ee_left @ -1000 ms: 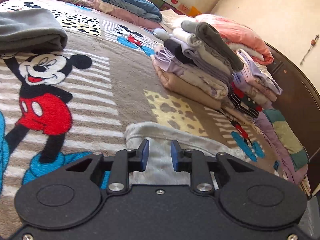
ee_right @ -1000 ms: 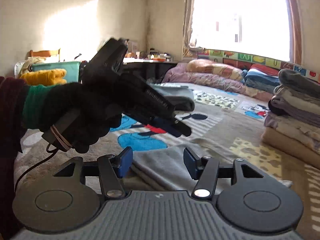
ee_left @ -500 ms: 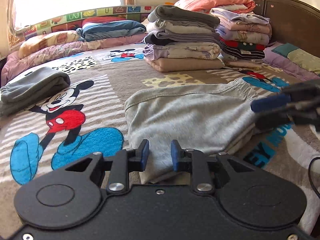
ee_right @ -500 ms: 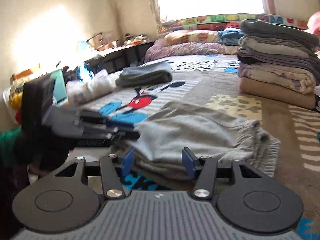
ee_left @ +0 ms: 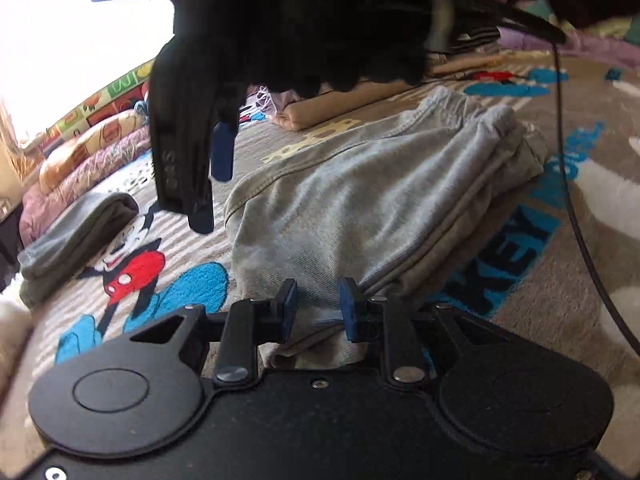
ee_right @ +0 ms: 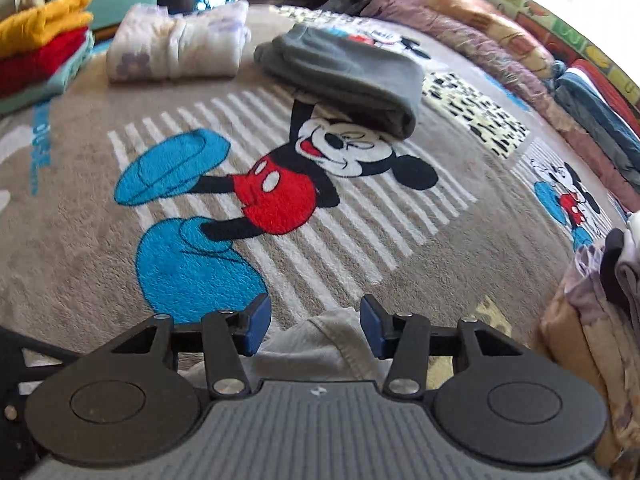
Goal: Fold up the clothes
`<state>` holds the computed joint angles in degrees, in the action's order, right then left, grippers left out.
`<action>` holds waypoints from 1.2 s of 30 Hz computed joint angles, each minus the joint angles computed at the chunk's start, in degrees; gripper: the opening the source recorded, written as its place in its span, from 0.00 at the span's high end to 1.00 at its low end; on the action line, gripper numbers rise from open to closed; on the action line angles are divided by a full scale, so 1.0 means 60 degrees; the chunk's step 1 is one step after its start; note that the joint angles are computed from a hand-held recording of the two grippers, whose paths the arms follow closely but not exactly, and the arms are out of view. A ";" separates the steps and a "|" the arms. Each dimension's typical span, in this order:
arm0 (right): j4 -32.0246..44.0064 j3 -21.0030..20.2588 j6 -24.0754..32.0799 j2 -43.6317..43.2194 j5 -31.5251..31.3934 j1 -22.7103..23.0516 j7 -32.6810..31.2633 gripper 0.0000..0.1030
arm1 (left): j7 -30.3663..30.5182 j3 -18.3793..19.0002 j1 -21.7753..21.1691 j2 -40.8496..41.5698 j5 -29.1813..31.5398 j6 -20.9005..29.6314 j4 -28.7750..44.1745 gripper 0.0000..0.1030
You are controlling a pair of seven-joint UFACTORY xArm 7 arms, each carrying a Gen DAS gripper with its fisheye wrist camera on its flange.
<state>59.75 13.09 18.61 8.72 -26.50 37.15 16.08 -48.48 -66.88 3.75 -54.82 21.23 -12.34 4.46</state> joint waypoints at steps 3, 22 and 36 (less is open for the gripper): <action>0.1454 0.0405 0.1760 0.0923 0.1134 -0.0137 -0.1937 0.52 | 0.0062 -0.0839 -0.0140 -0.0628 0.0412 0.1129 0.0454 0.81; 0.3618 -0.0789 0.4601 0.1842 -0.0362 0.0902 0.0461 0.99 | -0.0192 0.0280 -0.0588 -0.0069 0.0543 0.0829 0.0136 0.82; 0.1358 -0.0077 0.2290 0.0202 -0.0093 0.0462 0.0695 0.83 | -0.0233 0.3957 -0.3970 -0.0696 -0.0204 0.1019 -0.1197 0.54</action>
<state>67.90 12.63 32.35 9.93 -27.06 39.92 20.25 -49.88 -43.14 -20.07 -58.99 20.01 -6.22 -2.71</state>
